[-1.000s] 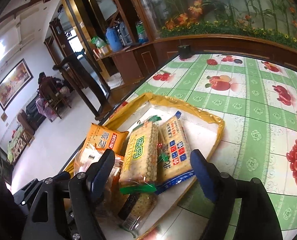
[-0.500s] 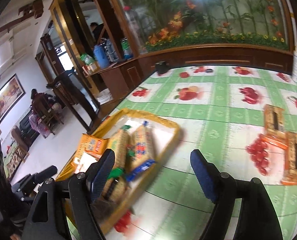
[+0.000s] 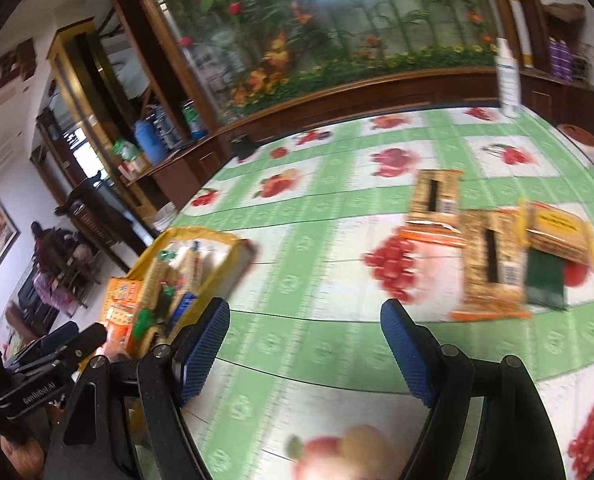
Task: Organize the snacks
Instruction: 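Move both open tools back over the remaining packs on the table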
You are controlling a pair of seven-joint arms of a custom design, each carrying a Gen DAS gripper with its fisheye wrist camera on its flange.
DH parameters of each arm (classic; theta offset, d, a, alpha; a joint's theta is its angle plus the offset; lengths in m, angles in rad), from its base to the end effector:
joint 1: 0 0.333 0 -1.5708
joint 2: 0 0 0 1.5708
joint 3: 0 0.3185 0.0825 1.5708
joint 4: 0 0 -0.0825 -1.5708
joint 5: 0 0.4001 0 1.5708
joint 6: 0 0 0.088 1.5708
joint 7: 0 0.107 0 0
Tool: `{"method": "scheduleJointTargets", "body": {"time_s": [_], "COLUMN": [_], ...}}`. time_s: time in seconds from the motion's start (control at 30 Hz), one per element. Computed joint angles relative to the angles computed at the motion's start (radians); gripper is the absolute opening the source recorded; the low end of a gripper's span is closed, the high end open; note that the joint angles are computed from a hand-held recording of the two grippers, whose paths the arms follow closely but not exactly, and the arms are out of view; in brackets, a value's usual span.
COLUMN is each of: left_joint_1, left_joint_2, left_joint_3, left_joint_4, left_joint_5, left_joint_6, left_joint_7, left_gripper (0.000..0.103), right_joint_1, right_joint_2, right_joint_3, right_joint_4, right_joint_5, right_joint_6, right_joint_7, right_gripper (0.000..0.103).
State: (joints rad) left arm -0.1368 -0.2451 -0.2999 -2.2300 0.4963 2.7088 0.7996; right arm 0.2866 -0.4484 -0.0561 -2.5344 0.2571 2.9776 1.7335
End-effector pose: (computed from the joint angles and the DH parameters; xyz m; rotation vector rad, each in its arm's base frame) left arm 0.4776 -0.2530 0.5434 -1.7034 1.8121 -0.7787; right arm 0.4550 0.0864 0.5289 -1.4657 1.7426 -0.4182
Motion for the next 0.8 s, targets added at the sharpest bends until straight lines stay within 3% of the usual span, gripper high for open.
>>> {"method": "scheduleJointTargets", "body": {"time_s": [0.2, 0.5, 0.7, 0.8], "left_joint_1": [-0.037, -0.109, -0.159, -0.183], "left_joint_2": [0.050, 0.132, 0.202, 0.237], "left_joint_3": [-0.019, -0.015, -0.006, -0.002], "left_joint_4": [0.046, 0.121, 0.189, 0.224], "left_joint_5": [0.005, -0.001, -0.037, -0.054], "left_joint_6": [-0.019, -0.036, -0.050, -0.060], "left_joint_7": [0.021, 0.060, 0.108, 0.127], "left_gripper": [0.085, 0.085, 0.085, 0.085], "right_joint_1": [-0.071, -0.243, -0.360, -0.374], "right_joint_2": [-0.072, -0.170, -0.174, -0.154], "right_joint_3": [-0.010, 0.013, 0.045, 0.038], "right_joint_4": [-0.080, -0.163, -0.158, -0.143], "right_joint_5": [-0.017, -0.115, -0.200, -0.228], "right_joint_6": [-0.017, -0.055, -0.086, -0.094], "right_joint_7": [0.030, 0.092, 0.140, 0.147], "right_gripper": [0.080, 0.080, 0.080, 0.080]}}
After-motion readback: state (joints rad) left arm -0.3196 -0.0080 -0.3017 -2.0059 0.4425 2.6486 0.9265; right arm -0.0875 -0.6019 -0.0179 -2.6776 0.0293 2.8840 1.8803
